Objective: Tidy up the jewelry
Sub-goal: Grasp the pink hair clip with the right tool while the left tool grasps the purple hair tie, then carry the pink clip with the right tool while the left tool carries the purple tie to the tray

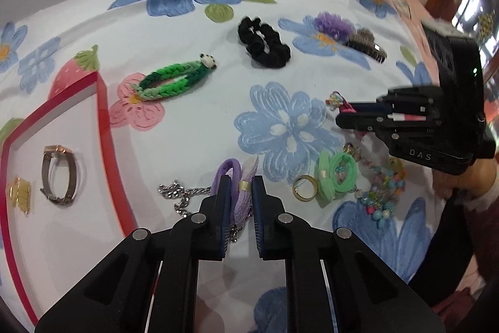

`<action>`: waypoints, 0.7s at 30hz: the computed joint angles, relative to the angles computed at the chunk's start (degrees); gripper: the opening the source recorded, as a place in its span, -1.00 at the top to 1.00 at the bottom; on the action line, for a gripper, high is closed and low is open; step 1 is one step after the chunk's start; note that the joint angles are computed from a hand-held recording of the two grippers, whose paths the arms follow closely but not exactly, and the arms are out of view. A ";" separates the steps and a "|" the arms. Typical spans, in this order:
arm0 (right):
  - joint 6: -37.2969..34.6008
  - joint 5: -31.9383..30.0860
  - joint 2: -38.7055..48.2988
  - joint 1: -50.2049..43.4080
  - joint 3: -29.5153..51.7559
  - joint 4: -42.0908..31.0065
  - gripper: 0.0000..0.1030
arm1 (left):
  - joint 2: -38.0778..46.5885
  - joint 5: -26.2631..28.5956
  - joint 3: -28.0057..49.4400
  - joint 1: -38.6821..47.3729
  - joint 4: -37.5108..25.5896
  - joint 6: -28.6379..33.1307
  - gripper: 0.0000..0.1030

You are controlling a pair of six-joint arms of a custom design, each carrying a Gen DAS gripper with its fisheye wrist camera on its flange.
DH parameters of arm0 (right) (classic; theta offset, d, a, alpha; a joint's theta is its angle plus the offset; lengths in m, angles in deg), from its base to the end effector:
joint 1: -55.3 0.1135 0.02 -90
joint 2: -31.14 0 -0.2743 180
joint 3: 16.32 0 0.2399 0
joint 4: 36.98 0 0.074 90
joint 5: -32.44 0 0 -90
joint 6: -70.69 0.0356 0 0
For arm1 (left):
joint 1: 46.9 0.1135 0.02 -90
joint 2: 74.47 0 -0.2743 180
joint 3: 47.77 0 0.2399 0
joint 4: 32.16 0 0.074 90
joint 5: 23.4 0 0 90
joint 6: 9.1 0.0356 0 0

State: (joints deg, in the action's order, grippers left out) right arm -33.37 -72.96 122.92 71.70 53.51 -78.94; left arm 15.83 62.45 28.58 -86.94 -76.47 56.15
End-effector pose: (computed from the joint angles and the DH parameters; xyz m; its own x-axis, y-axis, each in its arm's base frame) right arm 0.2838 0.0934 0.2007 -0.7424 -0.4627 -0.4845 -0.5820 0.8036 0.1245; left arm 0.2404 -0.1987 0.2368 -0.8477 0.1669 -0.5035 0.2836 0.9447 -0.1644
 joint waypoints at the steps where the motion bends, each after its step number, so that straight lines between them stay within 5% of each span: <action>1: 1.55 -0.99 -0.69 -0.67 -0.37 0.06 0.75 | -0.81 0.15 -0.46 0.26 0.21 -0.56 0.78; 21: 22.21 -5.15 -11.00 11.66 -5.18 4.59 0.75 | -21.79 -4.74 -13.50 1.63 -0.51 -14.41 0.78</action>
